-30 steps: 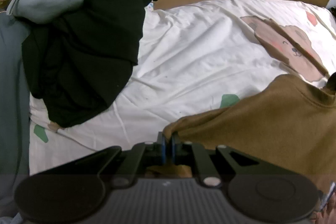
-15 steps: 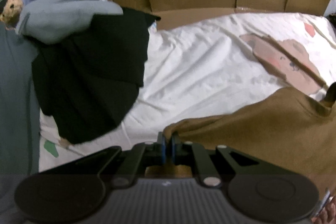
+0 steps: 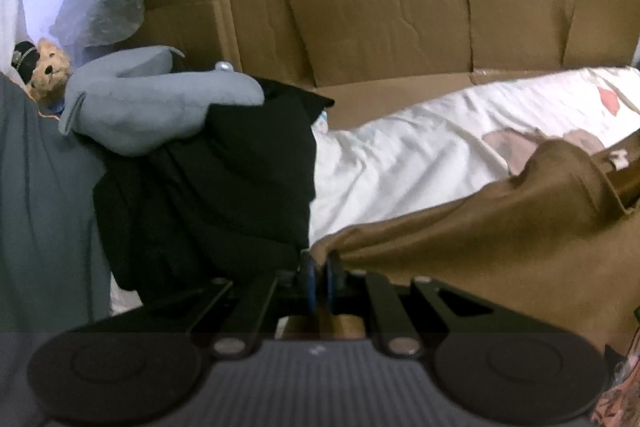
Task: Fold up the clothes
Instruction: 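Lift the brown shirt with both tools, pulling the tools apart to spread it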
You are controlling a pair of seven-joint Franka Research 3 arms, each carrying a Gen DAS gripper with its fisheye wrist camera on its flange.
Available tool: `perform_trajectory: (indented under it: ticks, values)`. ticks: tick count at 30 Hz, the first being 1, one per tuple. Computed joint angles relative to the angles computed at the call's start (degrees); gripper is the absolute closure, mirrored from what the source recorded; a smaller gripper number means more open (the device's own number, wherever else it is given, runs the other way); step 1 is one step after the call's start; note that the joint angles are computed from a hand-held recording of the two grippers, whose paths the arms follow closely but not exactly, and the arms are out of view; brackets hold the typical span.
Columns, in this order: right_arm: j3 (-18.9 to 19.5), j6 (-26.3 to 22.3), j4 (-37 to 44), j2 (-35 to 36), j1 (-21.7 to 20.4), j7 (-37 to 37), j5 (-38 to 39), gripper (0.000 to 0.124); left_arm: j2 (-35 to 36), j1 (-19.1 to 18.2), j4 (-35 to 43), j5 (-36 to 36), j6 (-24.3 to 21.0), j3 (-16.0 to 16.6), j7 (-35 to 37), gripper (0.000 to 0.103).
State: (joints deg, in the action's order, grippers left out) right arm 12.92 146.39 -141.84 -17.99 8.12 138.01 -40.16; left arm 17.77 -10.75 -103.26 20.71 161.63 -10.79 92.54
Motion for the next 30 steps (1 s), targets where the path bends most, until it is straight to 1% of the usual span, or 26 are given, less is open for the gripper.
perform_trajectory:
  ticks: [2,6,12,14,17,25,30]
  values:
    - [0.14,-0.92,1.79,1.25,-0.76,-0.23,-1.92,0.124,0.89,0.0,1.18,-0.29,0.27,-0.08,-0.19,0.097]
    - [-0.76,-2.87,5.66,4.08,-1.25,-0.82,-6.35,0.124,2.76,-0.03,3.18,-1.04,1.09,-0.46,-0.06,0.097]
    - [-3.25,-6.37,12.36,8.66,0.08,-2.78,-12.11,0.124,5.84,-1.77,6.99,0.59,1.85,0.93,-2.64,0.097]
    - [-4.35,-7.41,14.97,10.69,0.96,-4.89,-12.02,0.124,7.19,-1.99,8.99,0.71,0.75,0.95,-2.88,0.097]
    - [-6.17,-7.19,17.75,13.2,1.99,-7.34,-10.89,0.123,9.5,-2.2,12.19,0.8,-1.12,1.1,-2.77,0.097]
    - [-9.73,-8.31,26.44,21.48,4.97,-10.56,-14.41,0.123,14.7,-3.54,19.74,1.84,-3.99,2.66,-4.79,0.097]
    - [-12.16,-9.51,32.01,25.86,6.75,-12.92,-15.11,0.124,18.52,-4.13,25.96,1.91,-6.59,2.84,-4.44,0.097]
